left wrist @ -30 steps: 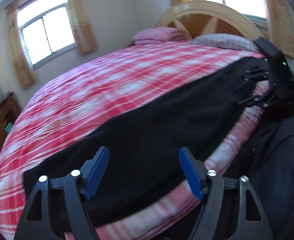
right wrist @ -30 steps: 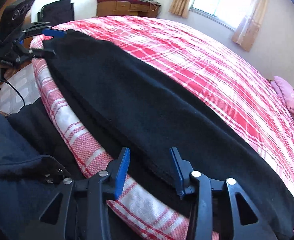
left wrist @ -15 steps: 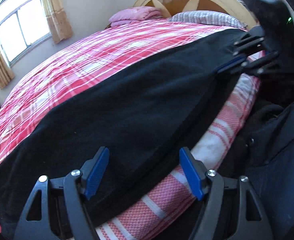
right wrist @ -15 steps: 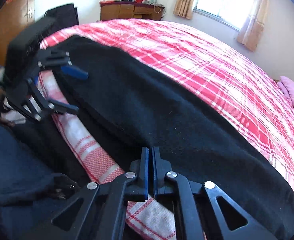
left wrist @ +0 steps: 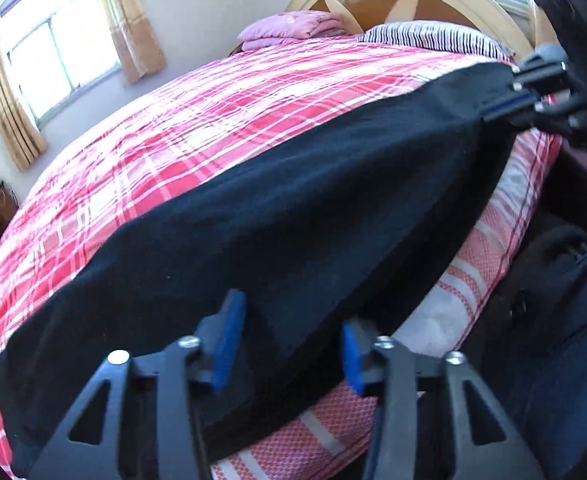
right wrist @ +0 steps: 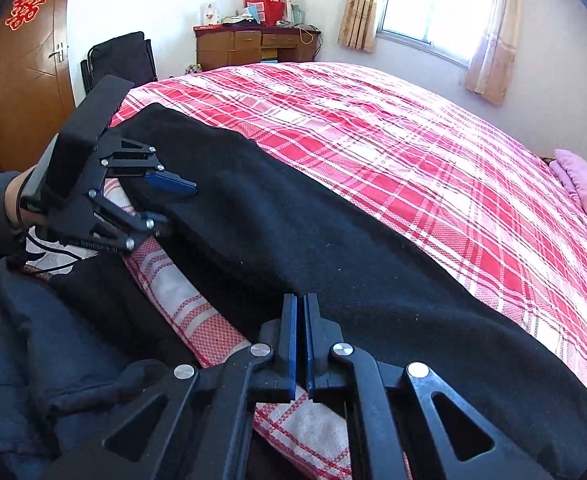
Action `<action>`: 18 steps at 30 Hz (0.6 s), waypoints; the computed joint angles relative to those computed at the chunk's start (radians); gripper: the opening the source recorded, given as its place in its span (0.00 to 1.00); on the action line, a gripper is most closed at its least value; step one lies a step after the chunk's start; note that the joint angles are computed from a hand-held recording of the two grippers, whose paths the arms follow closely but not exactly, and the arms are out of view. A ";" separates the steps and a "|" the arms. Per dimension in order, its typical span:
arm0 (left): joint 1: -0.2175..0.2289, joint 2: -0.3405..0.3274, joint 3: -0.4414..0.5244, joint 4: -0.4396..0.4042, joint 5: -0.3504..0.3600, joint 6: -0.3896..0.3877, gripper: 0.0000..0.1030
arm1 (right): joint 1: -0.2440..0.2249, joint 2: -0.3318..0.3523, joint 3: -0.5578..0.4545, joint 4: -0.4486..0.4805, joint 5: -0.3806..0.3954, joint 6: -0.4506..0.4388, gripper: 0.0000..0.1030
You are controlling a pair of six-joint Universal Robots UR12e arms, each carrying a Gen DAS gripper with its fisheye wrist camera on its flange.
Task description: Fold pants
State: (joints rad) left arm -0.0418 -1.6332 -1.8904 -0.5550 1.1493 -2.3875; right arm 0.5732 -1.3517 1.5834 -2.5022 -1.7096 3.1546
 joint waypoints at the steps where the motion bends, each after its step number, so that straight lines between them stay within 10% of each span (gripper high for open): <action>1: 0.002 0.000 0.007 -0.024 -0.006 0.002 0.21 | -0.001 0.000 0.002 -0.001 0.002 0.001 0.03; 18: 0.040 0.011 0.041 -0.210 -0.116 0.062 0.18 | 0.001 -0.010 0.027 -0.014 0.023 0.014 0.03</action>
